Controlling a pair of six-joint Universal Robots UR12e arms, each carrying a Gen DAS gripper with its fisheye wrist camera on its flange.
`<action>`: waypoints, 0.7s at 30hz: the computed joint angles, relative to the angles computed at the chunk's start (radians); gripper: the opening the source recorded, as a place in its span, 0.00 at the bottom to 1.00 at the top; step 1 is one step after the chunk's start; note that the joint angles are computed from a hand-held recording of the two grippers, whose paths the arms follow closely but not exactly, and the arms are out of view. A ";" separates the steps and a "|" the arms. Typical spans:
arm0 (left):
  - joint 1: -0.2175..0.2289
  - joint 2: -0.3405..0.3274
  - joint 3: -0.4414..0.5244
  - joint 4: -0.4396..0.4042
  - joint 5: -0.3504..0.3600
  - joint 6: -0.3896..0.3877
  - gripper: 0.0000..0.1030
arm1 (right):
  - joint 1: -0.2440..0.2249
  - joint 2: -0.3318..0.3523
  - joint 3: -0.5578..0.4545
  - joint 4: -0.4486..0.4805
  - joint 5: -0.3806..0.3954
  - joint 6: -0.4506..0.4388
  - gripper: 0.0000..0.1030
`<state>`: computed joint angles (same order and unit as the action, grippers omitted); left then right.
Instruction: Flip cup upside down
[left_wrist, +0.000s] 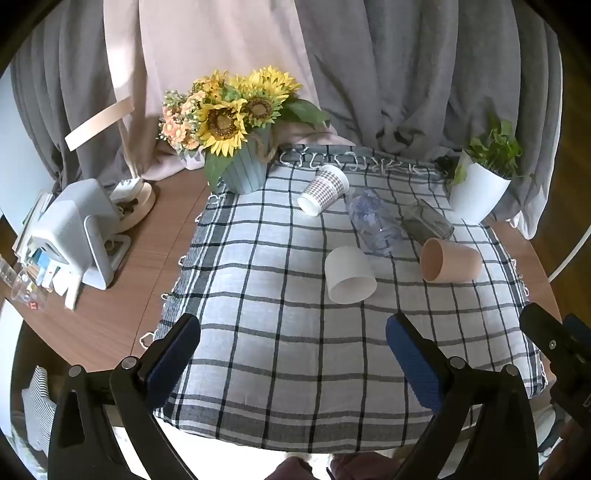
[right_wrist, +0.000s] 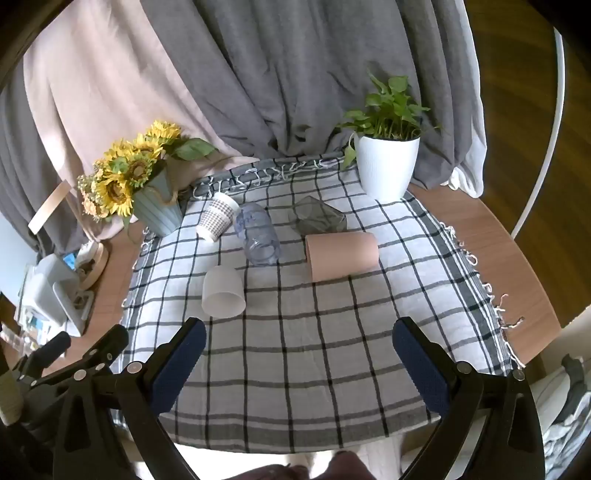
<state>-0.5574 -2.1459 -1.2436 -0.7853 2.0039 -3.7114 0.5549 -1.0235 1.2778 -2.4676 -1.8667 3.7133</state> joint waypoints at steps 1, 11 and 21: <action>0.000 0.000 0.000 0.001 -0.003 0.000 1.00 | 0.000 0.000 0.000 -0.001 -0.001 -0.001 0.98; 0.002 -0.001 0.000 0.006 -0.012 -0.001 0.99 | -0.002 0.002 -0.003 0.006 0.003 0.000 0.98; -0.003 0.001 0.003 0.002 -0.003 -0.012 0.99 | 0.000 0.003 -0.009 0.016 0.000 0.001 0.98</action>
